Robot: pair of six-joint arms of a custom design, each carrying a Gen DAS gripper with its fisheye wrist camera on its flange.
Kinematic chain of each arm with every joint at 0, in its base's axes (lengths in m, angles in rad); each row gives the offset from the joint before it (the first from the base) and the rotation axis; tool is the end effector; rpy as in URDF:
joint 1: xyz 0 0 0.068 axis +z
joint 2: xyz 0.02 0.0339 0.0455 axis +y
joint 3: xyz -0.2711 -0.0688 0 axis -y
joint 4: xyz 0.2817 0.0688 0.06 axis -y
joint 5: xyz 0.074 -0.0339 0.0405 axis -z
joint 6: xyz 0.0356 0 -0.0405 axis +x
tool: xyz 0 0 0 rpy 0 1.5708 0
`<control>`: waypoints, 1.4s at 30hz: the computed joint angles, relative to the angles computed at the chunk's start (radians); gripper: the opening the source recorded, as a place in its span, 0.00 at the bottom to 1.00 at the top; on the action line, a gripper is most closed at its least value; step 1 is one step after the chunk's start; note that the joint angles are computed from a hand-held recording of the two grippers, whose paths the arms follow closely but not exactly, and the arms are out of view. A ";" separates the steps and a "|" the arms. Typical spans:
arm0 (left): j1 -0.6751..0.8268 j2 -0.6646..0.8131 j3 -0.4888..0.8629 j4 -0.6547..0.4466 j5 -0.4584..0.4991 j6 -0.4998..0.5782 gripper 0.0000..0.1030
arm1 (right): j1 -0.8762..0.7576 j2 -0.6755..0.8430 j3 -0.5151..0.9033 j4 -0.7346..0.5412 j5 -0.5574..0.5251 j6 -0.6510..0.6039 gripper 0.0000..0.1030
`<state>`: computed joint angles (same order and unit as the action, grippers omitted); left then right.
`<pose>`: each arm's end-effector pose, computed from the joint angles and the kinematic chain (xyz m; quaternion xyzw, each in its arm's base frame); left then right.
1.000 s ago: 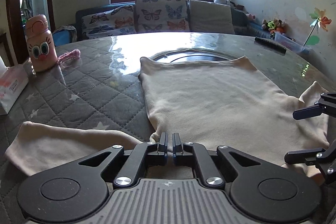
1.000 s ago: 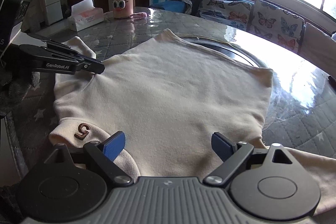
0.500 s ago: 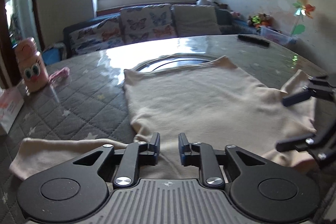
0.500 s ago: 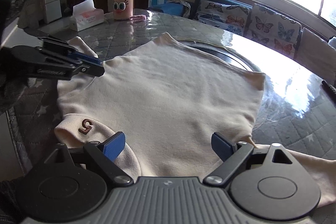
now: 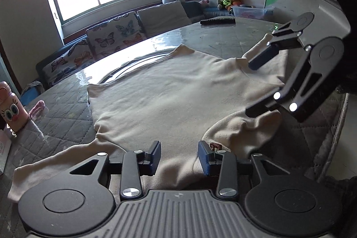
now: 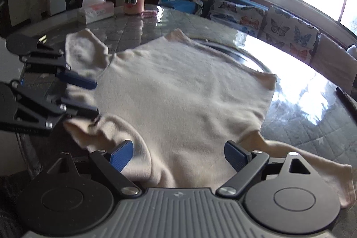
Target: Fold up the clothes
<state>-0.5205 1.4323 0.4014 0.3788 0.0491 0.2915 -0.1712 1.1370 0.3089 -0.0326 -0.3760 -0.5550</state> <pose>0.2298 -0.1338 0.1047 0.3639 0.8189 -0.0725 0.4378 0.2097 -0.0230 0.1113 -0.2395 0.8918 0.0425 0.3815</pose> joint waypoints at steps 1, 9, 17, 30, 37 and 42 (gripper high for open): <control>0.002 -0.004 0.000 0.001 0.000 -0.002 0.40 | 0.003 0.004 0.004 0.013 -0.008 0.018 0.88; 0.026 -0.032 0.036 -0.011 0.003 -0.042 0.44 | 0.041 0.071 0.005 0.051 0.007 0.020 0.88; 0.019 0.084 0.123 0.003 -0.003 -0.109 0.49 | -0.054 0.118 0.067 0.046 -0.049 0.069 0.87; 0.054 0.166 0.155 -0.027 0.002 -0.132 0.51 | -0.078 0.362 0.200 0.126 -0.094 0.178 0.82; 0.025 0.147 0.147 -0.023 -0.006 -0.141 0.56 | -0.153 0.283 0.146 0.130 -0.084 0.163 0.82; -0.001 0.137 0.142 -0.017 -0.024 -0.148 0.68 | -0.304 0.275 0.130 0.144 -0.088 0.156 0.82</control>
<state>-0.5214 1.5697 0.5438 0.3615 0.0250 0.1438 -0.4755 1.4119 0.4392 0.1111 -0.4638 -0.3990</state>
